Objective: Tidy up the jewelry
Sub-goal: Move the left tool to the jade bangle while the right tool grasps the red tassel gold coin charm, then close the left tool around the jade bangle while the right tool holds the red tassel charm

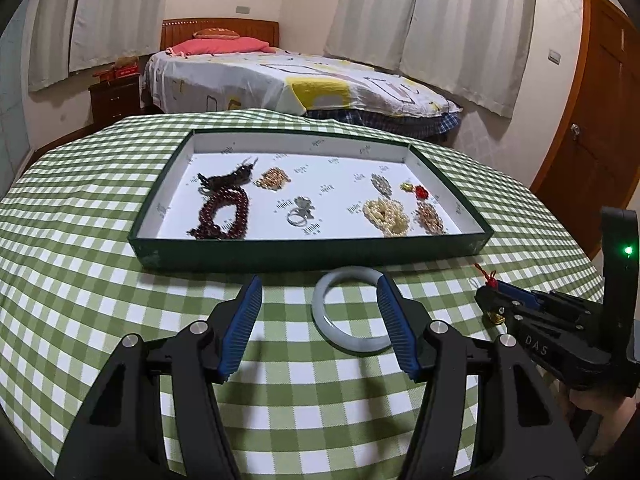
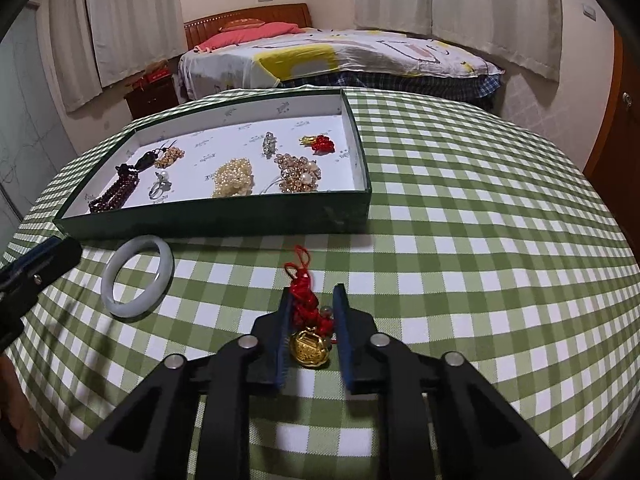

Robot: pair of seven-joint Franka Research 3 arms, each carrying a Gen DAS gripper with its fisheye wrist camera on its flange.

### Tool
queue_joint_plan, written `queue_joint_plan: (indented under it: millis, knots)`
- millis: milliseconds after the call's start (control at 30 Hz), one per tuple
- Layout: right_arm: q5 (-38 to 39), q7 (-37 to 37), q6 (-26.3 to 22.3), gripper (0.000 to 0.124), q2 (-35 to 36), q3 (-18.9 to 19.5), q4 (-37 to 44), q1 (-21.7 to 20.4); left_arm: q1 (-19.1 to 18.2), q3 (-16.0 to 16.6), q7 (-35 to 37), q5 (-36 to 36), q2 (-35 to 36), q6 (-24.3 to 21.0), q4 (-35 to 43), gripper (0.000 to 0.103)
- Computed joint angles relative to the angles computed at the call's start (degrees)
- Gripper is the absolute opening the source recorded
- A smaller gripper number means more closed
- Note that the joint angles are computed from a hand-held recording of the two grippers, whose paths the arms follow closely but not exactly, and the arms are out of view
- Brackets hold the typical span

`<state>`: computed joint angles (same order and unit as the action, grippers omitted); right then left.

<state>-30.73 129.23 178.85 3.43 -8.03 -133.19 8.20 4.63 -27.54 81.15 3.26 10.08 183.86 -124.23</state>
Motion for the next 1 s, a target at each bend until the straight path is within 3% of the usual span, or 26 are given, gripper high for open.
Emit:
queue_joint_plan:
  millis: [133,267,467,600,800,1000]
  knots:
    - [2.22,-1.84,0.64,0.018,-0.19,0.49,-0.54,-0.36,1.3,-2.11,1.21,-1.26,0.74,-1.5,0.75,0.059]
    - [5.23,-4.38,1.22,0.018,-0.36,0.97,-1.04,-0.5,-0.48,-1.02,2.19,-2.71,1.49,-3.19,1.76,0.06]
    - [12.12,-10.03,2.27,0.018,-0.49,1.99,-1.91,-0.89,-6.14,3.95,1.51,-2.53,2.27,-5.59,3.24,0.066]
    - [16.45,-13.56,2.62,0.018,-0.56,2.3,-2.13,-0.64,-11.56,9.18,-1.9,1.39,2.99,-6.99,4.94,0.067]
    - [16.7,-13.56,3.19,0.018,-0.75,1.18,-2.29,0.25,-18.19,16.04,-9.88,9.87,4.2,-10.07,7.74,0.071]
    - [19.88,-16.16,3.49,0.018,-0.62,1.45,-2.33,0.45,-18.45,16.45,-13.79,13.55,5.07,-12.19,9.41,0.073]
